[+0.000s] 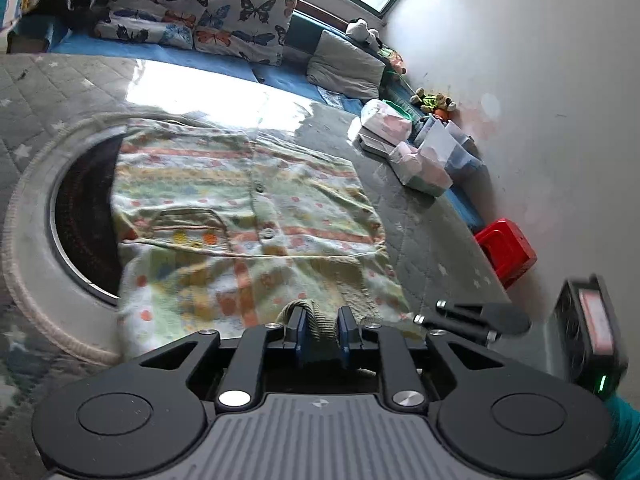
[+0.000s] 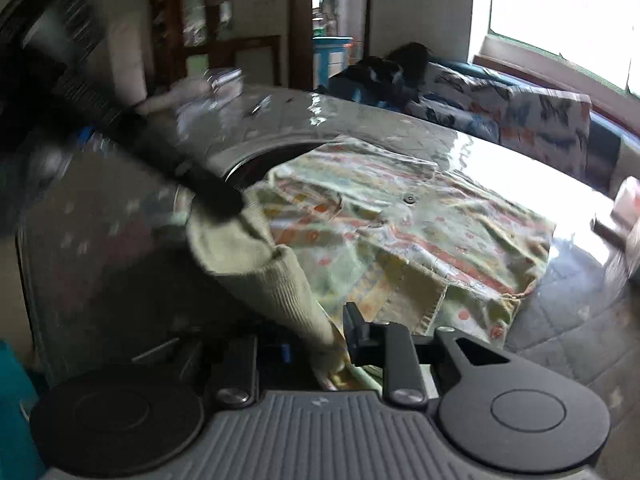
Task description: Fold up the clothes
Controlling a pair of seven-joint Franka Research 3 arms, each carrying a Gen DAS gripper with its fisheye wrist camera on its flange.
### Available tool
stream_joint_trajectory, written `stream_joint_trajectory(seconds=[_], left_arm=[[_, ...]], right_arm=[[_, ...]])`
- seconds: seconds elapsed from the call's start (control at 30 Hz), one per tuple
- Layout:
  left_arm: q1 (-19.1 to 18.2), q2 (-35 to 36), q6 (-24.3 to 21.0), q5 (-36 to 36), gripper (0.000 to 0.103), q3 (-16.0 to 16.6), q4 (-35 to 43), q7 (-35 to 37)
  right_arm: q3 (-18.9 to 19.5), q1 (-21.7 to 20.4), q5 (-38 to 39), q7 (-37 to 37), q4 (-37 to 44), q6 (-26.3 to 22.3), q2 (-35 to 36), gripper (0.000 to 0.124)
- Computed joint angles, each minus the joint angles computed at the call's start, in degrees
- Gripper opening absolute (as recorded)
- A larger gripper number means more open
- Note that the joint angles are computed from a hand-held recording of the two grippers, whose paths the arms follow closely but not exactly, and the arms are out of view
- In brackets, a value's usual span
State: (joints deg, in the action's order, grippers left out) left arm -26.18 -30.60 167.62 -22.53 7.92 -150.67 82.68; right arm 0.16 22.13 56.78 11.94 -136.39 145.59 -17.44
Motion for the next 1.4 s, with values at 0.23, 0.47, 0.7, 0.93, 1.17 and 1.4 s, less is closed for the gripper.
stream_joint_trajectory(seconds=[0.23,0.47,0.7,0.93,1.17,1.4], left_arm=[[11.28,-6.95,2.30,13.30,0.049,-9.12,-7.12,-4.67],[23.17,-6.81,8.56,28.10,0.054,-20.36,-10.43,-8.37],[33.49,-5.48,16.19,39.12,0.037,-28.01,-12.15,-10.46],[31.81,-7.10,19.70,43.86,0.009,-23.90,-13.82,-10.72],[16.19,-15.12,11.97,42.97,0.009,-11.55,-16.10,-7.56],[6.08,-28.14,-0.47,36.04,0.009,-7.25,-19.02,-4.11]], right_arm=[[-0.56,-1.03,4.16,4.28,4.88,-2.94,2.84,0.014],[0.29,-1.66,6.17,4.33,6.66,-2.09,3.76,0.013],[0.30,-1.80,6.90,4.32,5.92,-1.30,3.03,0.011],[-0.70,-1.59,9.39,1.60,3.59,-1.54,0.26,0.009],[-2.67,-2.86,6.60,1.75,-0.32,-5.93,-6.46,0.009],[-4.90,-4.41,-0.85,4.44,-4.81,-14.07,-15.55,0.008]])
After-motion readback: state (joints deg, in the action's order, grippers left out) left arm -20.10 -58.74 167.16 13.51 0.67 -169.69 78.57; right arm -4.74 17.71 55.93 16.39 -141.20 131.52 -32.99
